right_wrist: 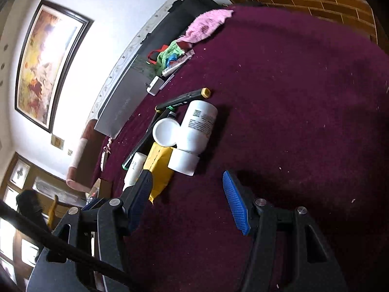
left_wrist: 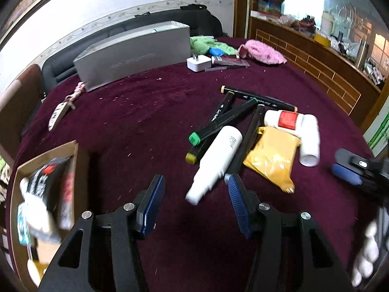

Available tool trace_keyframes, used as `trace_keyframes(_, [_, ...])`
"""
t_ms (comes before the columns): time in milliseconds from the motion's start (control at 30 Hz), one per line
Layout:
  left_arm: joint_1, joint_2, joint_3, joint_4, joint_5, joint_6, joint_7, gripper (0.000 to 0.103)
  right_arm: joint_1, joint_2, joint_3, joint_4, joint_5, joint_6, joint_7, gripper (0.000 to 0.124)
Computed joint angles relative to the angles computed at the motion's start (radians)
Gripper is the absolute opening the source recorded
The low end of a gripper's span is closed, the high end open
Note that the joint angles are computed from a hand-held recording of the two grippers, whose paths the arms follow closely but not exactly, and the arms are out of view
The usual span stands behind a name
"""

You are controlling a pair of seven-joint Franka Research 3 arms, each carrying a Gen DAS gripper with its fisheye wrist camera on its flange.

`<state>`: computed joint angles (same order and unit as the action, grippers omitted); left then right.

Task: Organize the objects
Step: 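Move both grippers back over the item pile, then grasp the white spray bottle with the left gripper and lift it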

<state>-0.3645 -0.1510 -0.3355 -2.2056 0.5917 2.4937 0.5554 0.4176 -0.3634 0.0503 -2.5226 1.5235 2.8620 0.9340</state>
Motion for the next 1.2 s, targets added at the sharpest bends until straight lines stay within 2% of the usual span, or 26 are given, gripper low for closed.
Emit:
trace_keyframes(67, [0.004, 0.033, 0.003, 0.025, 0.012, 0.0, 0.016, 0.048, 0.001, 0.0, -0.006, 0.0, 0.014, -0.013, -0.009, 0.068])
trace_keyframes(333, [-0.008, 0.113, 0.017, 0.088, 0.039, -0.001, 0.063, 0.048, 0.003, 0.002, 0.0, 0.006, 0.004, -0.039, -0.02, 0.073])
trace_keyframes(367, [-0.009, 0.115, 0.019, 0.088, 0.046, 0.007, 0.058, 0.044, 0.003, 0.003, 0.0, 0.006, 0.003, -0.04, -0.02, 0.073])
trace_keyframes(400, [-0.01, 0.12, 0.022, 0.093, 0.037, 0.005, 0.067, 0.036, 0.003, 0.004, 0.0, 0.007, 0.004, -0.041, -0.021, 0.073])
trace_keyframes(467, [-0.015, 0.133, 0.022, 0.109, 0.032, -0.019, 0.074, 0.028, 0.003, 0.002, 0.001, 0.005, 0.0, -0.041, -0.018, 0.074])
trace_keyframes(600, [-0.025, 0.131, 0.024, 0.106, 0.022, -0.017, 0.076, 0.026, 0.005, 0.003, 0.007, 0.004, -0.016, -0.03, -0.009, 0.074])
trace_keyframes(700, [-0.025, 0.093, 0.028, 0.06, -0.053, 0.027, 0.107, 0.025, 0.009, 0.002, 0.007, 0.002, -0.028, -0.024, -0.002, 0.074])
trace_keyframes(967, [-0.046, -0.083, 0.01, -0.113, -0.197, 0.058, 0.107, 0.026, 0.019, 0.005, 0.005, 0.003, -0.044, -0.014, -0.001, 0.076])
trace_keyframes(1000, [-0.048, -0.084, 0.012, -0.122, -0.213, 0.077, 0.114, 0.026, 0.02, 0.006, 0.005, 0.004, -0.047, -0.012, -0.001, 0.077])
trace_keyframes(1133, [-0.036, -0.023, -0.005, -0.071, -0.186, 0.046, 0.112, 0.027, 0.025, 0.008, 0.006, 0.005, -0.053, -0.005, -0.008, 0.077])
trace_keyframes(1200, [-0.027, 0.003, -0.017, -0.054, -0.126, 0.049, 0.069, 0.027, 0.027, 0.011, 0.007, 0.007, -0.058, 0.001, -0.009, 0.077])
